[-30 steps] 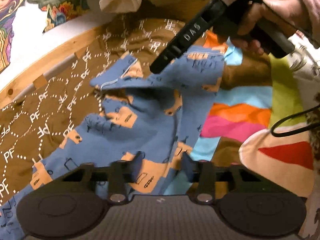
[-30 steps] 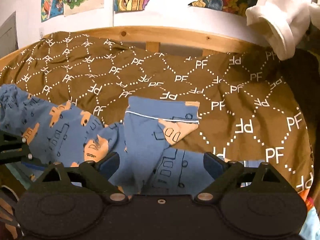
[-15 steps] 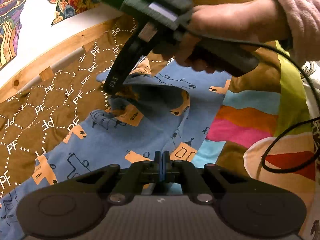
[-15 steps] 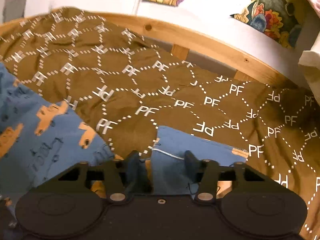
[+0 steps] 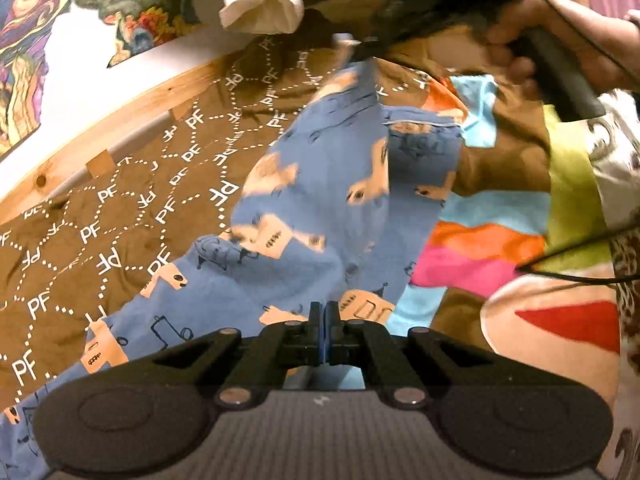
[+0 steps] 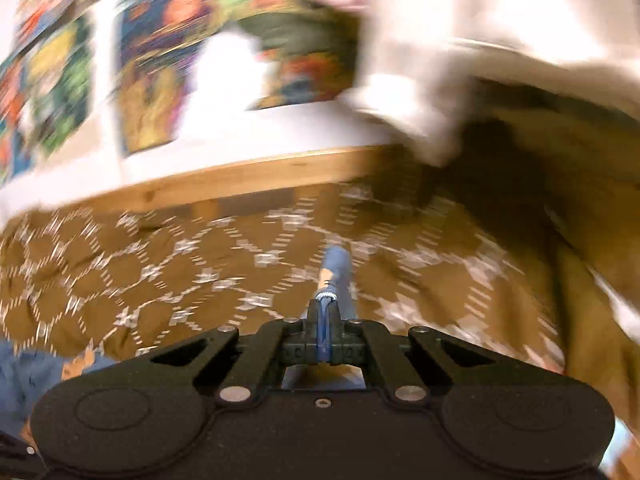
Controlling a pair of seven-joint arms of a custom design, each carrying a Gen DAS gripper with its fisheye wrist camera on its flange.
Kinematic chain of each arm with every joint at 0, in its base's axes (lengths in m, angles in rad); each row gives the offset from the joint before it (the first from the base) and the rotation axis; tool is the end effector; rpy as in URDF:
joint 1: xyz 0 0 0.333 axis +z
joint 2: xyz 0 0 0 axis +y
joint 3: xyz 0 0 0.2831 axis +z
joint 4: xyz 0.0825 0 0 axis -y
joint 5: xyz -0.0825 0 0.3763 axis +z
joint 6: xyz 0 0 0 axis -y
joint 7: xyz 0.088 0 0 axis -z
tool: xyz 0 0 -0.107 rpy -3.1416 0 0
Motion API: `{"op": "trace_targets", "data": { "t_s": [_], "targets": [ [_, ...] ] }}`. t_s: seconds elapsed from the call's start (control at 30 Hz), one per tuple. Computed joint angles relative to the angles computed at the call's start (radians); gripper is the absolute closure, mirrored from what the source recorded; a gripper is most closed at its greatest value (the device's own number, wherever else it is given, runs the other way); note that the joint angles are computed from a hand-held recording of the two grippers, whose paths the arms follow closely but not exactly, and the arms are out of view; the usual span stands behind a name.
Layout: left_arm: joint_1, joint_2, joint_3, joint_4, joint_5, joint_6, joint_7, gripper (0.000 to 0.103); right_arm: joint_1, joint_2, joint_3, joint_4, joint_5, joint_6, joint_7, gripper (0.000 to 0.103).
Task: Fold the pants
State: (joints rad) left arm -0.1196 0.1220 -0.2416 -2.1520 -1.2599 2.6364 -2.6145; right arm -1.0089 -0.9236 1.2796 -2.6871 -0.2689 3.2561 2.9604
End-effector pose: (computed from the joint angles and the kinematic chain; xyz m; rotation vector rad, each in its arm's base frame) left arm 0.5380 -0.1762 0.3426 -0.2115 2.5792 -1.0573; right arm 0.4317 0.1383 0.3779 -1.0671 1.9144 -1.1190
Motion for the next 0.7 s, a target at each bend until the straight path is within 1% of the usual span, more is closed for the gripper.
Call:
{"op": "trace_targets", "data": {
  "t_s": [0.1, 0.13, 0.17, 0.2, 0.27, 0.3, 0.33, 0.4, 0.43, 0.47, 0.5, 0.53, 0.57, 0.6, 0.63, 0.7],
  "targets": [
    [-0.004, -0.002, -0.002, -0.014, 0.027, 0.008, 0.025, 0.103, 0.137, -0.020, -0.056, -0.114, 0.033, -0.067, 0.062, 0.103],
    [-0.006, -0.001, -0.005, -0.019, 0.024, 0.020, 0.049, 0.103, 0.158, -0.006, -0.066, -0.136, 0.028, -0.072, 0.080, 0.103],
    [-0.010, 0.001, -0.008, -0.024, 0.022, 0.035, 0.072, 0.103, 0.172, 0.009, -0.065, -0.153, 0.025, -0.079, 0.100, 0.103],
    [-0.014, 0.005, -0.009, -0.026, 0.045, 0.042, 0.065, 0.103, 0.173, 0.020, -0.054, -0.164, 0.020, -0.076, 0.123, 0.103],
    [-0.014, 0.010, -0.002, -0.017, 0.126, 0.015, -0.011, 0.102, 0.163, 0.041, -0.033, -0.180, 0.012, -0.052, 0.170, 0.100],
    [-0.010, 0.016, 0.006, -0.001, 0.184, -0.020, -0.080, 0.096, 0.160, 0.045, -0.025, -0.192, 0.017, -0.035, 0.202, 0.098],
    [-0.005, 0.026, 0.013, 0.026, 0.243, -0.068, -0.166, 0.092, 0.158, 0.049, -0.021, -0.202, 0.020, -0.015, 0.224, 0.090],
    [0.008, 0.053, 0.017, 0.087, 0.311, -0.138, -0.295, 0.083, 0.157, 0.050, -0.018, -0.219, 0.025, 0.015, 0.249, 0.080],
    [0.011, 0.067, 0.013, 0.120, 0.332, -0.160, -0.351, 0.081, 0.156, 0.043, -0.012, -0.228, 0.030, 0.031, 0.259, 0.069],
    [0.015, 0.084, 0.009, 0.154, 0.350, -0.177, -0.389, 0.080, 0.160, 0.035, -0.009, -0.233, 0.034, 0.036, 0.261, 0.061],
    [0.016, 0.100, 0.001, 0.189, 0.366, -0.187, -0.425, 0.077, 0.168, 0.026, -0.010, -0.236, 0.034, 0.031, 0.258, 0.059],
    [0.013, 0.120, -0.008, 0.230, 0.382, -0.195, -0.462, 0.065, 0.176, 0.017, -0.010, -0.240, 0.036, 0.028, 0.259, 0.054],
    [0.009, 0.139, -0.018, 0.268, 0.399, -0.196, -0.499, 0.057, 0.170, 0.015, -0.005, -0.235, 0.036, 0.031, 0.262, 0.049],
    [0.002, 0.162, -0.030, 0.311, 0.415, -0.199, -0.536, 0.046, 0.169, 0.010, -0.002, -0.238, 0.037, 0.038, 0.265, 0.046],
    [-0.008, 0.191, -0.040, 0.364, 0.441, -0.206, -0.587, 0.044, 0.173, 0.004, -0.004, -0.244, 0.038, 0.042, 0.264, 0.043],
    [-0.043, 0.250, -0.051, 0.468, 0.534, -0.225, -0.713, 0.044, 0.175, -0.004, 0.000, -0.255, 0.043, 0.053, 0.268, 0.042]
  ]
}}
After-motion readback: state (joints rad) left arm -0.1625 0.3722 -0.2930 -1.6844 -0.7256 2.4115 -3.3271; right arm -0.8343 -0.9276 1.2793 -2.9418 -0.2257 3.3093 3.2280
